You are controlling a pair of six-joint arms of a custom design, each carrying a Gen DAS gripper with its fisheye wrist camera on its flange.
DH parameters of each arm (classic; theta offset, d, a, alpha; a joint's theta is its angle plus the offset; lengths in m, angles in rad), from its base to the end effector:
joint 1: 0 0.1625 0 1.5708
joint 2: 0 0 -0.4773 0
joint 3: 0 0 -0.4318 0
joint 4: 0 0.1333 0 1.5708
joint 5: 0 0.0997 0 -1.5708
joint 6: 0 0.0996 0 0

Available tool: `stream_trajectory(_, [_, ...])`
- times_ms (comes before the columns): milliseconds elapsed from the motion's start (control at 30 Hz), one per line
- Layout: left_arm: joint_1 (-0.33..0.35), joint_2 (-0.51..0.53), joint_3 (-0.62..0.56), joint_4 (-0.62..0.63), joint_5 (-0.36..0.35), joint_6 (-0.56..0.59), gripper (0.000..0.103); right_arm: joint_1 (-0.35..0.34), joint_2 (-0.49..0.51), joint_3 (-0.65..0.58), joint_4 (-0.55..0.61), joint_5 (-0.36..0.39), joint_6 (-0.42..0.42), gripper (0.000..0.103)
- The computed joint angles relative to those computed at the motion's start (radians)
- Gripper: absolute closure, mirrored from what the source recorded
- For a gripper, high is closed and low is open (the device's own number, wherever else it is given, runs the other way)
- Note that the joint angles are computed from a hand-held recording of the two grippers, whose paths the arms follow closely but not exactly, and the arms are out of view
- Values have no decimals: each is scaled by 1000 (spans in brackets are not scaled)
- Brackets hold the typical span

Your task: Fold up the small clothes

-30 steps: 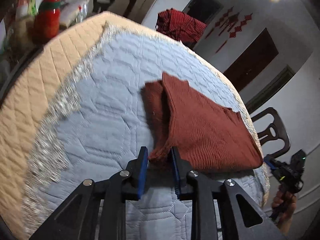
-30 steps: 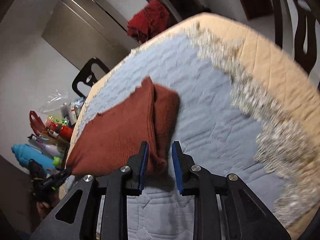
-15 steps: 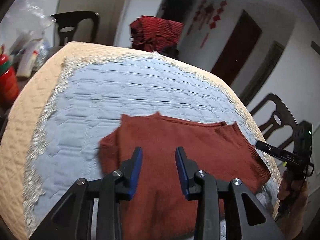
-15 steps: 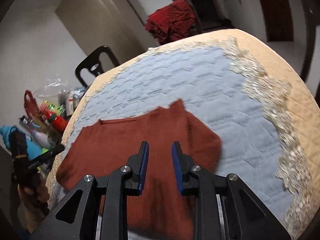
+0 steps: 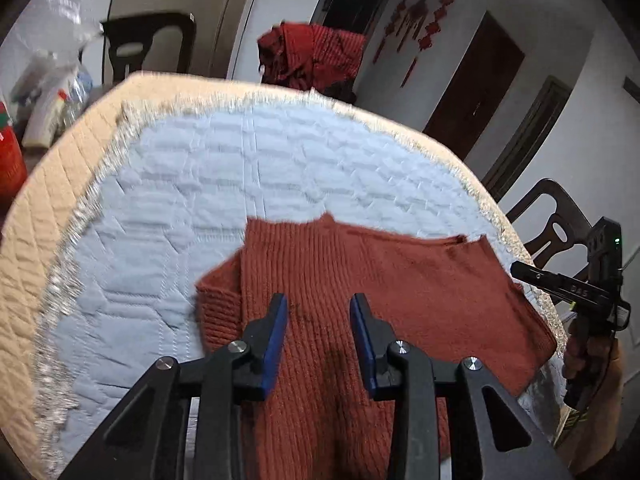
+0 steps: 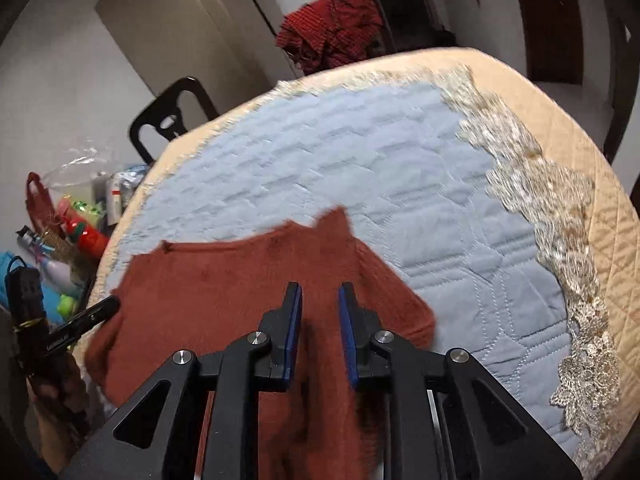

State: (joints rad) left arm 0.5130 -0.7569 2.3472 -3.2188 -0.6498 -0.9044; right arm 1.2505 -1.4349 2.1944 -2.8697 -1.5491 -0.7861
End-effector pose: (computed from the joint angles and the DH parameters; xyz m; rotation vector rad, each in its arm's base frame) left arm -0.2804 -0.4020 0.0041 0.1540 2.4648 -1.0577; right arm -0.0334 -0.5310 0.3038 0.6541 -2.7211 0.6742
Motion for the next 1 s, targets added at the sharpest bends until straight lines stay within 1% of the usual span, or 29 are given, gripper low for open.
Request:
stream_trajectory(100, [-19, -8, 11, 9, 23, -26, 67, 3, -39, 33, 36, 70, -27, 83])
stream_trajectory(133, [-23, -7, 13, 22, 26, -37, 67, 8, -44, 43, 44, 78, -42, 83])
stream_trajectory(167, [-26, -7, 14, 45, 25, -51, 67, 16, -50, 60, 52, 72, -73, 83])
stream_trajectory(200, [-28, -4, 13, 64, 20, -59, 67, 27, -56, 87, 42, 56, -117, 83])
stream_trajectory(233, [-27, 3, 11, 76, 12, -57, 67, 32, -56, 107, 22, 45, -142, 83])
stream_trajectory(300, [-14, 18, -3, 119, 4, -77, 67, 37, -46, 128, 7, 29, -177, 83])
stream_trajectory(333, [-12, 31, -8, 128, 11, -82, 67, 38, -34, 132, 4, 14, -188, 83])
stream_trajectory(400, [-26, 31, -9, 161, 32, -92, 67, 54, 17, 144, -76, -74, -192, 83])
stream_trajectory(433, [-33, 25, -5, 167, 31, -97, 67, 55, 18, 153, -97, -73, -201, 83])
stream_trajectory(500, [-45, 18, 7, 152, 30, -96, 67, 60, -5, 167, -96, -62, -207, 83])
stream_trajectory(567, [-60, 13, 17, 162, 32, -108, 67, 55, -35, 184, -83, -22, -224, 83])
stream_trajectory(633, [-71, 9, 26, 169, 28, -119, 67, 54, -58, 208, -90, -7, -253, 83])
stream_trajectory(733, [-87, 9, 39, 175, 28, -137, 67, 70, -61, 239, -106, -11, -277, 83])
stream_trajectory(833, [-91, 11, 51, 165, 23, -145, 67, 83, -25, 249, -137, -31, -283, 83])
stream_trajectory(867, [-94, 11, 53, 165, 22, -148, 67, 89, 6, 248, -169, -53, -284, 83])
stream_trajectory(933, [-108, 4, 65, 162, 23, -156, 67, 100, 50, 241, -225, -88, -262, 83])
stream_trajectory(1000, [-120, -6, 84, 141, 29, -167, 67, 108, 40, 239, -220, -81, -234, 83])
